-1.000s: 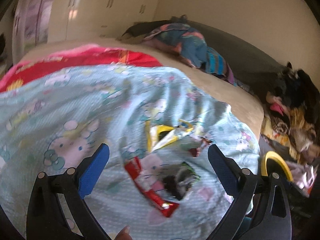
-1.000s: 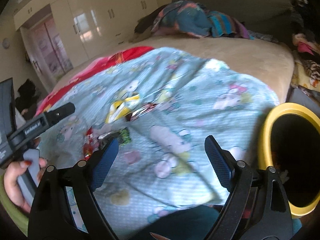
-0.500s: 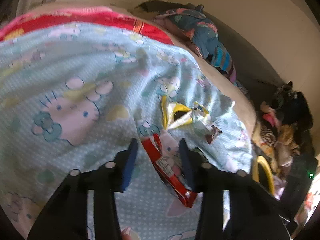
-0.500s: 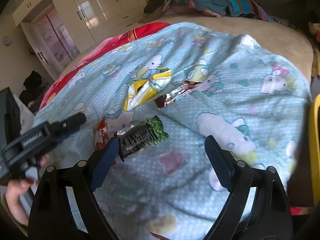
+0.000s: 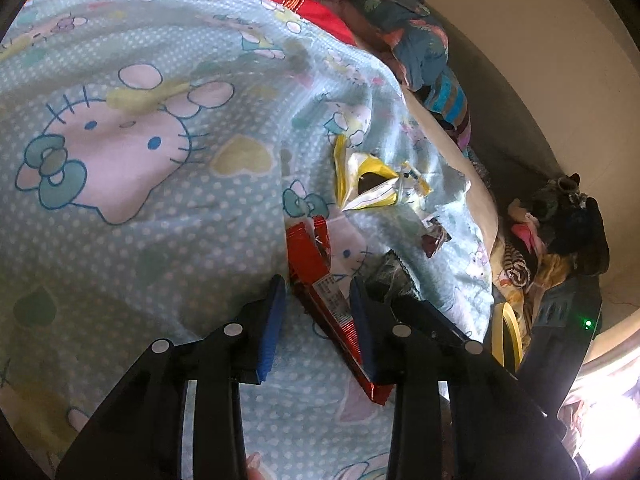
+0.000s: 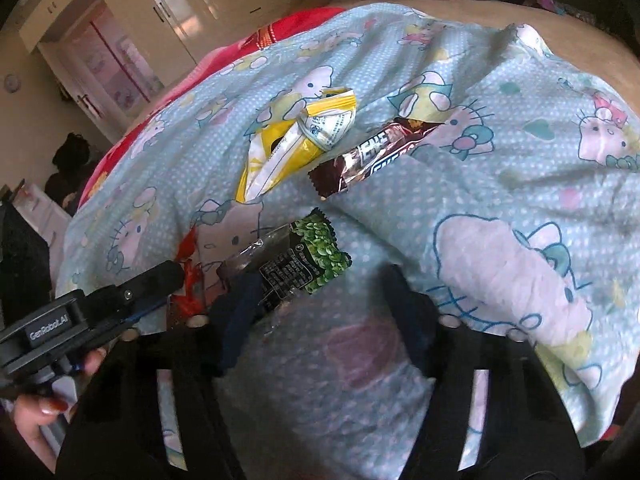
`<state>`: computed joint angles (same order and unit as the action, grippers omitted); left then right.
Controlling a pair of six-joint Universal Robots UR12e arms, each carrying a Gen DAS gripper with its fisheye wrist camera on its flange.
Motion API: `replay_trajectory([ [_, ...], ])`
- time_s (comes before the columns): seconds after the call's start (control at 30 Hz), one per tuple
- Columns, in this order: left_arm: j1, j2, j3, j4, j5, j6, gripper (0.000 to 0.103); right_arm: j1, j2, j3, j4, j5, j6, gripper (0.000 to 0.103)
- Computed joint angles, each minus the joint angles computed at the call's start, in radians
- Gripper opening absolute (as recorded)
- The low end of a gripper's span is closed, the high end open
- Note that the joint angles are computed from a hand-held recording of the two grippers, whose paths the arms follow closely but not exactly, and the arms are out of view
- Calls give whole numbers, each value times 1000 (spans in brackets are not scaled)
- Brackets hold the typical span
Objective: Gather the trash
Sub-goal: 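Grasp the green snack packet with the right tool while the left tool grasps the red stick wrapper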
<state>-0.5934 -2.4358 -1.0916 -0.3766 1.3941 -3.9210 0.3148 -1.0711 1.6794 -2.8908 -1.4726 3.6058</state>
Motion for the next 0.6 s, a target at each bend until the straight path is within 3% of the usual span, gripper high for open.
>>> replay_trajectory([
  [0.03, 0, 0, -2, 2, -1, 0, 32, -3, 0, 2, -7, 9, -4, 27],
  [0.1, -1, -3, -1, 2, 3, 5, 32, -11, -4, 15, -26, 38, 9, 11],
  [0.17, -3, -4, 3, -5, 7, 16, 31, -19, -11, 31, -44, 56, 33, 1],
  [0.3, -7, -7, 13, -22, 10, 36, 20, -33, -23, 64, -126, 94, 70, 0],
  [0.6, -7, 1, 10, 4, -1, 47, 15, -25, -59, 95, -179, 66, 17, 0],
])
